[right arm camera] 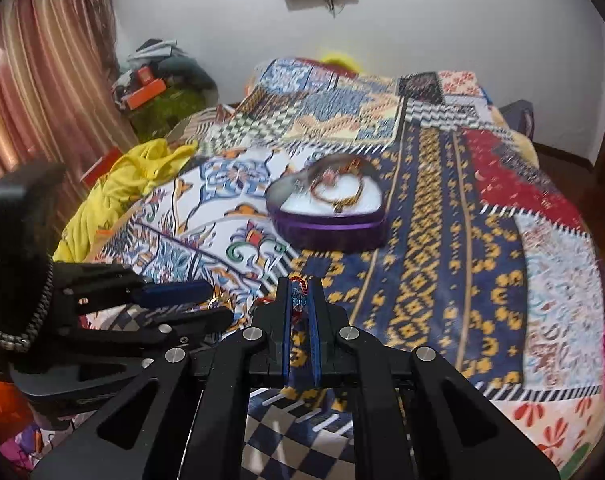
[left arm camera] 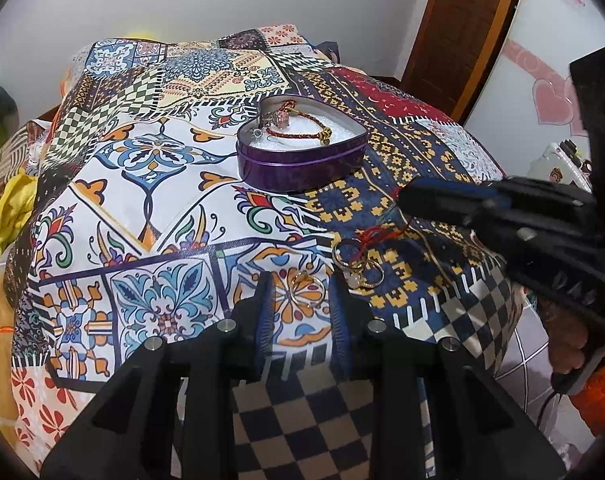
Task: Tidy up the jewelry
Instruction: 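Lift the red keychain toward the tin with the right tool while the left tool carries a gold ring there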
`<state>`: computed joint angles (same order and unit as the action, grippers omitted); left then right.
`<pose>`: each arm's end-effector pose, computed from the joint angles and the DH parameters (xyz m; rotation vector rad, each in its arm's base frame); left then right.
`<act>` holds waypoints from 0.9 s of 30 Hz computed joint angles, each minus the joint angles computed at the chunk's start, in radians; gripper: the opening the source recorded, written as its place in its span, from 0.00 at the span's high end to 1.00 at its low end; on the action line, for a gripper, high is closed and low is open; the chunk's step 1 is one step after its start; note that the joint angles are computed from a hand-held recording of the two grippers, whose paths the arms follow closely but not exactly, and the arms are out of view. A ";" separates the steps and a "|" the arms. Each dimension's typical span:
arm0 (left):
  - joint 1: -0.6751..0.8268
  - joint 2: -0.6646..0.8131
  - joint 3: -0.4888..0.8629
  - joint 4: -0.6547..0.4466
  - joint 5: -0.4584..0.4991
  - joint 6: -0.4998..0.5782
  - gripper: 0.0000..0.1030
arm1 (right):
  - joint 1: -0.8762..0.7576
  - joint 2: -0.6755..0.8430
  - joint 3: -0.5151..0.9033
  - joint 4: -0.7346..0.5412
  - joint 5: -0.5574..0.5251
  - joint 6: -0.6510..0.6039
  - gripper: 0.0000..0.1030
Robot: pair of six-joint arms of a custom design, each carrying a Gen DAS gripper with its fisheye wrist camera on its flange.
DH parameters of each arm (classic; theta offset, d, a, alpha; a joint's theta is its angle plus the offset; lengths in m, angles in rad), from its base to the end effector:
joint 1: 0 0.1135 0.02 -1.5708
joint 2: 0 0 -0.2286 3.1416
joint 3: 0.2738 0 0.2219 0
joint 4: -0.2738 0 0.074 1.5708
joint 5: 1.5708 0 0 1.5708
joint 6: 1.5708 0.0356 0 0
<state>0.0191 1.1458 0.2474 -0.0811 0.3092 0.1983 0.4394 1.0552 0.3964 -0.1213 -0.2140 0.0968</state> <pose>0.1661 -0.0077 0.1024 0.3428 2.4856 -0.3055 0.1690 0.0878 0.1525 -0.5118 2.3316 0.5106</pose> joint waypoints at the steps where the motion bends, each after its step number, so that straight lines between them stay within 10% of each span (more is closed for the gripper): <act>1: -0.001 0.003 -0.001 0.007 0.002 -0.003 0.75 | -0.006 -0.009 0.004 -0.008 0.001 -0.004 0.93; 27: 0.076 -0.159 0.061 -0.108 0.047 0.005 0.83 | -0.079 -0.100 0.091 -0.057 0.006 -0.017 0.93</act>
